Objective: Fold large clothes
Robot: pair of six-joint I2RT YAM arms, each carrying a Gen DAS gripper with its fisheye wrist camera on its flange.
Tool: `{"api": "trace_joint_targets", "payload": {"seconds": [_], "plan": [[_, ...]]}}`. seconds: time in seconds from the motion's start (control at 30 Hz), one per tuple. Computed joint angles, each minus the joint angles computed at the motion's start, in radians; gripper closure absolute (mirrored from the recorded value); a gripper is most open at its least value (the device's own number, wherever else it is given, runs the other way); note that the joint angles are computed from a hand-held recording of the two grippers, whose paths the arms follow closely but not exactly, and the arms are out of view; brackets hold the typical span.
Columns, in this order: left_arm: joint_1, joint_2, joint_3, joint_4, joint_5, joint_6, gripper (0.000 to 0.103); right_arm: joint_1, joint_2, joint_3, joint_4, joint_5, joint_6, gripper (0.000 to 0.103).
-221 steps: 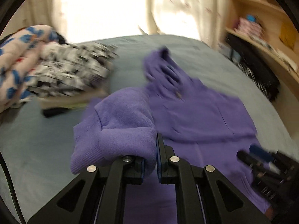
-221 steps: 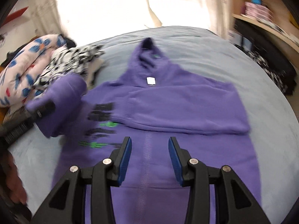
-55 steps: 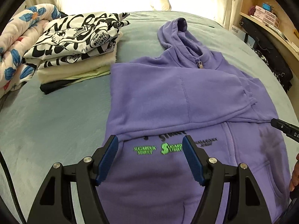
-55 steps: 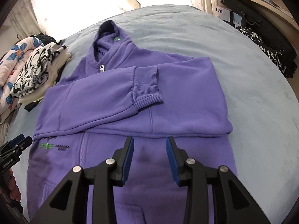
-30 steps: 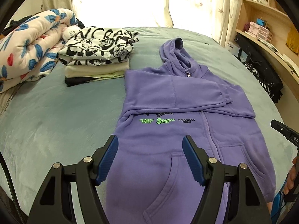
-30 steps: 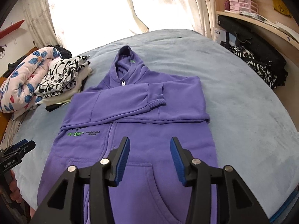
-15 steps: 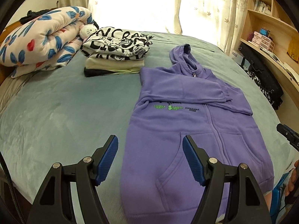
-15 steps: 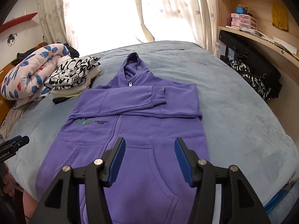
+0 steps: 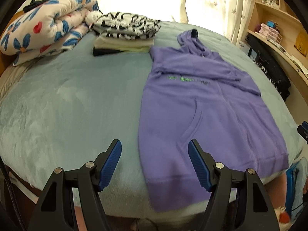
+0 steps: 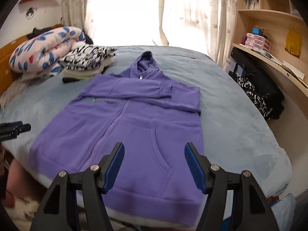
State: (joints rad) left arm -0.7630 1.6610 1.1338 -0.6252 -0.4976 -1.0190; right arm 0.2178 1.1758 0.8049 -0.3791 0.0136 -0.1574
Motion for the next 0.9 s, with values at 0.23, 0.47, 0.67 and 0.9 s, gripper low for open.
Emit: {"api": "trace_joint_targets", "payload": {"seconds": [0.23,0.47,0.67,0.9], "plan": [[0.014,-0.019,-0.196,0.204,0.174,-0.041,0.033,-0.160,0.016,-0.100,0.008,-0.117,-0.127,0.038],[0.014,-0.015,-0.260,0.348,0.207,-0.023,0.033,-0.396,0.120,-0.085,-0.050,-0.329,-0.199,0.038],[0.001,0.022,-0.234,0.363,0.213,0.015,0.033,-0.477,0.203,-0.067,-0.061,-0.390,-0.184,0.038],[0.012,0.061,-0.152,0.309,0.213,0.063,0.033,-0.454,0.187,-0.042,-0.058,-0.400,-0.151,0.038]]}}
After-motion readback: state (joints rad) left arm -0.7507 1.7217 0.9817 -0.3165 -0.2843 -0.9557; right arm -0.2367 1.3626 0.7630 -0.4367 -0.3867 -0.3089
